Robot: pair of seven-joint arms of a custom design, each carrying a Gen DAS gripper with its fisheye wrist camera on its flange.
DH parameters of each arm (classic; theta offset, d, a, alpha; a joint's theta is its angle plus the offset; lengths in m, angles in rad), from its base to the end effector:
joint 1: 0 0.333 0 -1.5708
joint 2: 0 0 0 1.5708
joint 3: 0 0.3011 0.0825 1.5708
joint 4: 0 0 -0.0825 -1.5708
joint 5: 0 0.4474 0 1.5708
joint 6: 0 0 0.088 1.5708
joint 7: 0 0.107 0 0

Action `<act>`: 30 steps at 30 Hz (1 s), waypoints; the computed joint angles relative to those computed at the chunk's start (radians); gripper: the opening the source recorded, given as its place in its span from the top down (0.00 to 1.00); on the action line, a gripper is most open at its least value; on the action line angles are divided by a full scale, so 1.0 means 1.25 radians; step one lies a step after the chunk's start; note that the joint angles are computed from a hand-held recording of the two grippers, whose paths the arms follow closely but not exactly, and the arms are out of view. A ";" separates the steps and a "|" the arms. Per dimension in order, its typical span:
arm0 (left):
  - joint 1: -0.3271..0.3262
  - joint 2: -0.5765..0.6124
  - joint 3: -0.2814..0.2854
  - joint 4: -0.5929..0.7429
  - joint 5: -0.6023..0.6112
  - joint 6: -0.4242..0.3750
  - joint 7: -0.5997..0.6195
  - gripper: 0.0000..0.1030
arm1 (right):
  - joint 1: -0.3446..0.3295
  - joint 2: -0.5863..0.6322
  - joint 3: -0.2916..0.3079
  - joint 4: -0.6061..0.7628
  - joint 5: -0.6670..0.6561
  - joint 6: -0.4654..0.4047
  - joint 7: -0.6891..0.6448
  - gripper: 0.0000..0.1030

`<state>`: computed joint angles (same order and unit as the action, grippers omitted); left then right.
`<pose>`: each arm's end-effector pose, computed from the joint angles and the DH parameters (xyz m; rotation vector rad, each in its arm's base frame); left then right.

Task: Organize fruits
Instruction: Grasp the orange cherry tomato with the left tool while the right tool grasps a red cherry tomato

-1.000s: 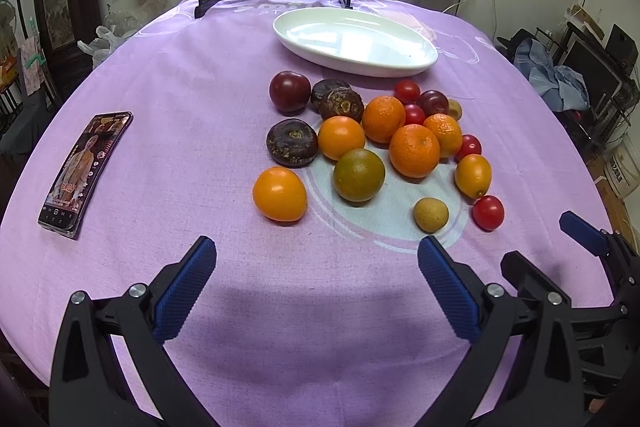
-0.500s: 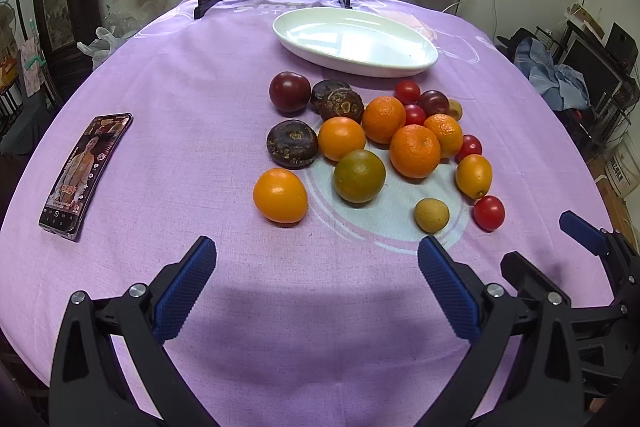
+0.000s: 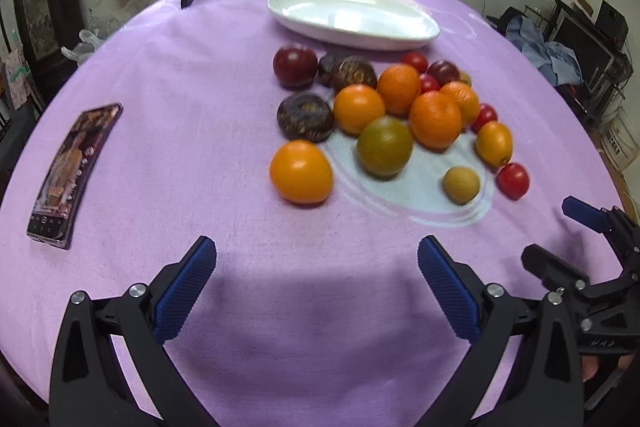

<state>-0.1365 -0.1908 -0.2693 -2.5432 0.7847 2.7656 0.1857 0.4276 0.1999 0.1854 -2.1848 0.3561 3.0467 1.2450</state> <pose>0.4621 -0.2275 0.3112 -2.1311 1.5859 -0.5620 0.5394 0.3446 0.3106 -2.1935 1.1862 -0.3137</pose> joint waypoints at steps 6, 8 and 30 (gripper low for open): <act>-0.002 0.051 0.045 0.023 -0.120 0.041 0.145 0.05 | -0.062 0.013 0.066 0.035 0.152 -0.037 -0.148 0.03; 0.008 0.065 0.045 0.038 -0.108 0.048 0.152 0.14 | -0.065 0.013 0.069 0.041 0.182 -0.038 -0.179 0.03; 0.021 0.089 0.045 0.062 0.026 0.082 0.056 0.64 | 0.019 0.110 -0.047 0.172 -0.144 -0.134 0.052 0.65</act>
<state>-0.1107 -0.0790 -0.2134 -2.4652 0.8177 2.8678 0.2551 0.4510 0.3373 0.1269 -1.9698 0.1761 2.8790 1.3104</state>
